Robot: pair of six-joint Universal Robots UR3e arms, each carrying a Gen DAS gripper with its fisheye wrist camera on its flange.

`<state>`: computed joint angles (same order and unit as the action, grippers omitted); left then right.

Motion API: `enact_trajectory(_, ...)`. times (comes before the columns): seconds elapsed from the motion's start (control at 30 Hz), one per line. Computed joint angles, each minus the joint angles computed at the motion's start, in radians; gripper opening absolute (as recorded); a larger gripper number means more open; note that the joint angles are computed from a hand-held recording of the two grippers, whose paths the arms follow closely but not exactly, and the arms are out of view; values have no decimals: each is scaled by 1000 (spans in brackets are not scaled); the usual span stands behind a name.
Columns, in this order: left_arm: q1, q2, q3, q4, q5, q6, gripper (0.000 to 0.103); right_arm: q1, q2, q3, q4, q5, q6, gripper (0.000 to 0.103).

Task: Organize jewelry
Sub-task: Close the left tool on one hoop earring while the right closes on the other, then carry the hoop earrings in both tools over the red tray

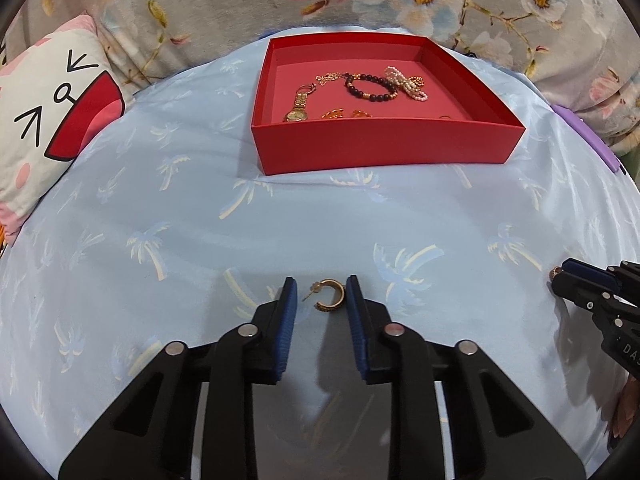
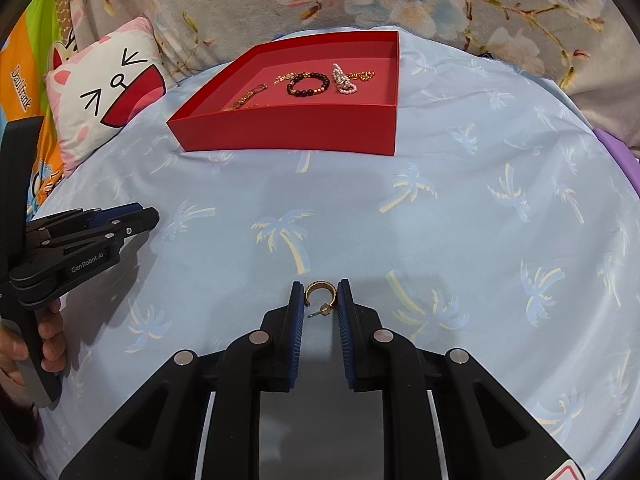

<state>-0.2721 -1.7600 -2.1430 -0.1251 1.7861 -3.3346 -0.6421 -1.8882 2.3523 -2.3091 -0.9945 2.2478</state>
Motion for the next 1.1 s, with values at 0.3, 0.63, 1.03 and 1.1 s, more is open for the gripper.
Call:
enact_trajectory(0.3, 12, 17, -17, 6, -39, -4, 20, -3, -16, 0, 22, 11, 2, 15)
enact_trajectory(0.63, 67, 138, 15, -88, -143, 18, 20, -33, -37, -151, 201, 106, -14, 15)
enact_trajectory(1.03, 98, -69, 518, -234, -101, 50, 20, 201, 407, -653, 43, 169, 333, 16)
enact_trajectory(1.1, 98, -150, 626, -263, -92, 43, 20, 251, 502, -737, -13, 137, 400, 15)
